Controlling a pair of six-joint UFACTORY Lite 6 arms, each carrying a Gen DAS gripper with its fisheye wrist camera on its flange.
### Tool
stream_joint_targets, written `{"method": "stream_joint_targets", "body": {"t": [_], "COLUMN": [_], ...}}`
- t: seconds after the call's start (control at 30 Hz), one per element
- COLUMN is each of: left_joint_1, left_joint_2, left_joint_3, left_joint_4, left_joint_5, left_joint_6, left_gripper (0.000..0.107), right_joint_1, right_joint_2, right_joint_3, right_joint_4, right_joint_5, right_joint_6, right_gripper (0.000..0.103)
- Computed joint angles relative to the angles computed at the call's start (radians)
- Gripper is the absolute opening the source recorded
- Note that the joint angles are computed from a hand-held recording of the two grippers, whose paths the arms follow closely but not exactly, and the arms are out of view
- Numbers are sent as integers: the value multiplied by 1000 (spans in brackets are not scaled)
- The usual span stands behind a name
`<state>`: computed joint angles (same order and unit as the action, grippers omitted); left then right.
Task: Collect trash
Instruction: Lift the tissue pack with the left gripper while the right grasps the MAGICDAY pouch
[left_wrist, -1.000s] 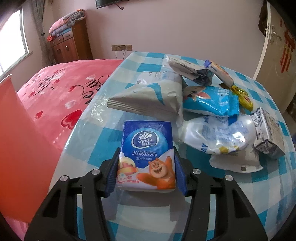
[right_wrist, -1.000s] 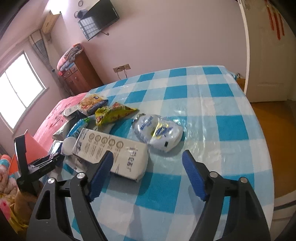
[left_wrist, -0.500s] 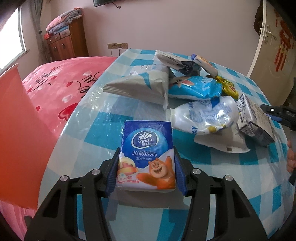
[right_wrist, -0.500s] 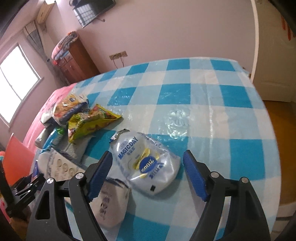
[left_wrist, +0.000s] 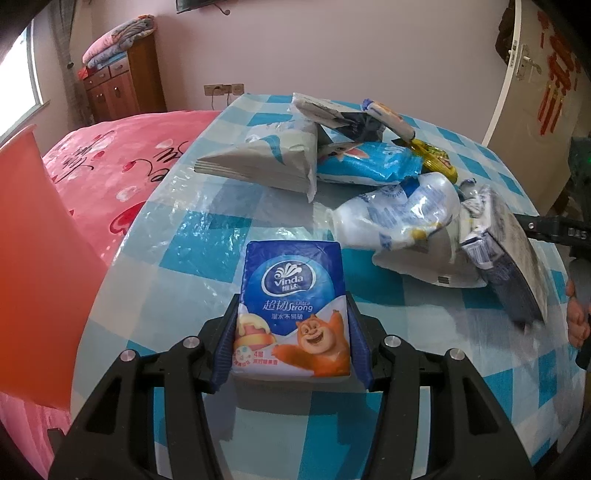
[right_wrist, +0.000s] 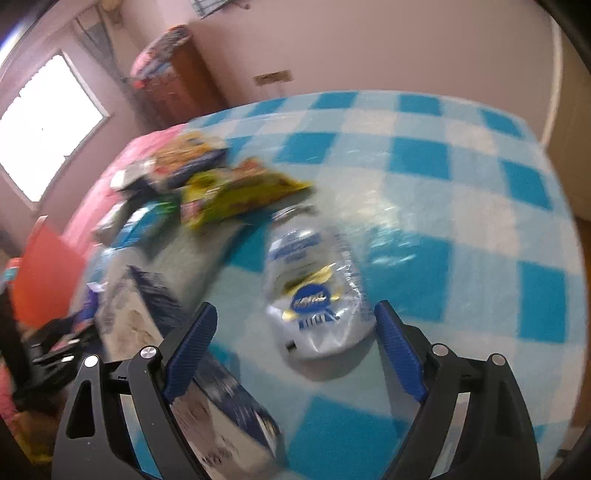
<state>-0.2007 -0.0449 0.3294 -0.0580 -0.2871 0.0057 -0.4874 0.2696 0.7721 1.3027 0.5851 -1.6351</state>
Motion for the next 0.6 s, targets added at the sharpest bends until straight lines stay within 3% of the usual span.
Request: {"method": "stream_joint_targets", "body": {"t": [0.1,0.27,0.37,0.43,0.6], "left_joint_1": [-18,-19,-37,-42,-23], "left_joint_2": [4,14,24,25,8], "left_joint_3": [1,6,9,7,-11], "left_joint_4": [-79,-99,-167,-184,-95], "left_joint_5": [-4,-12,-27,-33,-41], "left_joint_6": [75,100,159,170,82], "left_gripper": [53,54,54,54,53], "right_joint_1": [57,93,106,118,98], "right_joint_2": [-47,12,11,-1,-27], "right_joint_3": [-40,-16,-35,-59,-94], "right_joint_4": [120,251,391,503,576], "right_joint_5": [-117,-197,-224,-242,-236], "right_joint_6": [-112,-222,-368,-477,-533], "right_gripper": [86,79,75,62,62]}}
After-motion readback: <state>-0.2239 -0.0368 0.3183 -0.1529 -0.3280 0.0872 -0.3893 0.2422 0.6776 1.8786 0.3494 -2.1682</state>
